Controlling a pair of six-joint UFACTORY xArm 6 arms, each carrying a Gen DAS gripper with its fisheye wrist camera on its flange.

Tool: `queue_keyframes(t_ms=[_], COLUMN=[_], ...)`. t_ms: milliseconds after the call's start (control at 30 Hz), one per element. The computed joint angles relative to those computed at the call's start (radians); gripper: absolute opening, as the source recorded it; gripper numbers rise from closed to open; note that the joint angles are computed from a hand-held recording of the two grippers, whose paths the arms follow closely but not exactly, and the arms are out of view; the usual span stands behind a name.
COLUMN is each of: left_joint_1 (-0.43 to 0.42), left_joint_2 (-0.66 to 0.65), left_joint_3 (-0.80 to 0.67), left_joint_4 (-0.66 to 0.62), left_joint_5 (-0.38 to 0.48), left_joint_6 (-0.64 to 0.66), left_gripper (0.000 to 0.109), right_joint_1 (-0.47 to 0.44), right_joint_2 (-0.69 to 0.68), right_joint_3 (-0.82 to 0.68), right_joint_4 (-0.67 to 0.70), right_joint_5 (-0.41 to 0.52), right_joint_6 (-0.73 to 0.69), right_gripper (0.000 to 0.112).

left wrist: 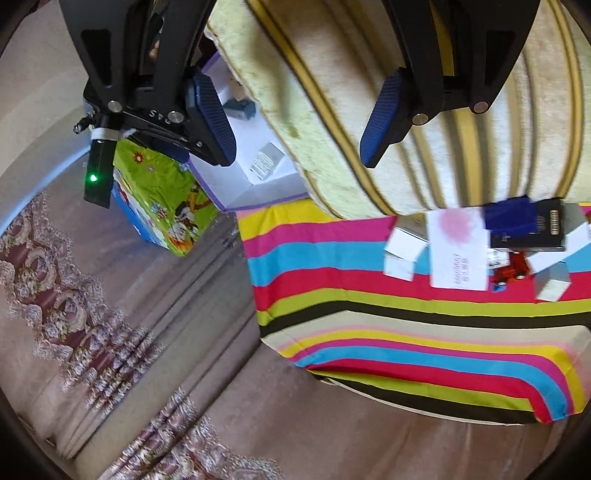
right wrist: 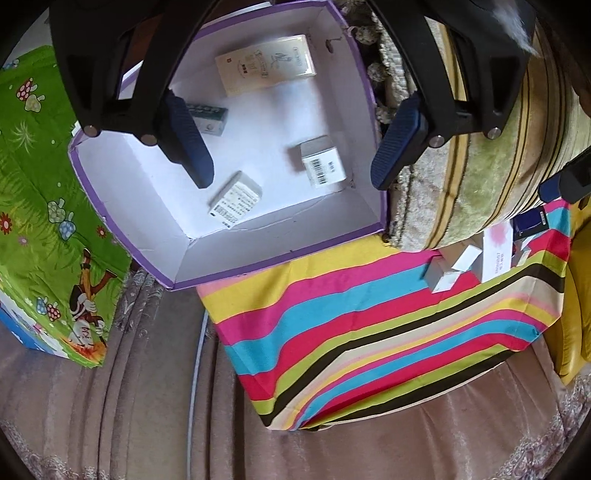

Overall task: Organize rigid objects
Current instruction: 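Move both grippers back to the pile and open them over the blue block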

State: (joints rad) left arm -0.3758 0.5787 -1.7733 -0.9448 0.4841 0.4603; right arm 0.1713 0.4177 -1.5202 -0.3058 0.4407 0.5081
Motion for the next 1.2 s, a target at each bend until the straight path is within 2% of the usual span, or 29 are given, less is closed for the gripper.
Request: queue_keyframes(t_ms=[533,800,933,1100,1200], left_joint_1=[0.117,0.16,0.185,0.223,0.228], left_joint_2=[-0.107,-0.116,-0.096,-0.063,-0.063], left_joint_3=[0.192,0.215,0.188,0.144,0.142], left_joint_4=[-0.082,-0.052,0.003,-0.028,-0.043], left_joint_5=[-0.108,-0.127,-0.101,-0.018,-0.018], left_joint_6=[-0.039,-0.077,-0.123,-0.144,-0.137], left_gripper=[0.071,0.071,0.071,0.071,0.071], right_joint_1=[0.086,0.123,0.138,0.159,0.179], right_joint_2=[0.068,0.106,0.126,0.165,0.212], right_joint_3=[-0.088,-0.146,-0.178,-0.252,-0.338], right_joint_4=[0.165,0.207,0.215,0.249,0.307], right_joint_5=[0.031,0.054,0.065,0.096,0.139], right_joint_6=[-0.183,-0.247,-0.268,-0.338,-0.416], right_gripper=[0.09,0.09,0.09,0.09,0.09])
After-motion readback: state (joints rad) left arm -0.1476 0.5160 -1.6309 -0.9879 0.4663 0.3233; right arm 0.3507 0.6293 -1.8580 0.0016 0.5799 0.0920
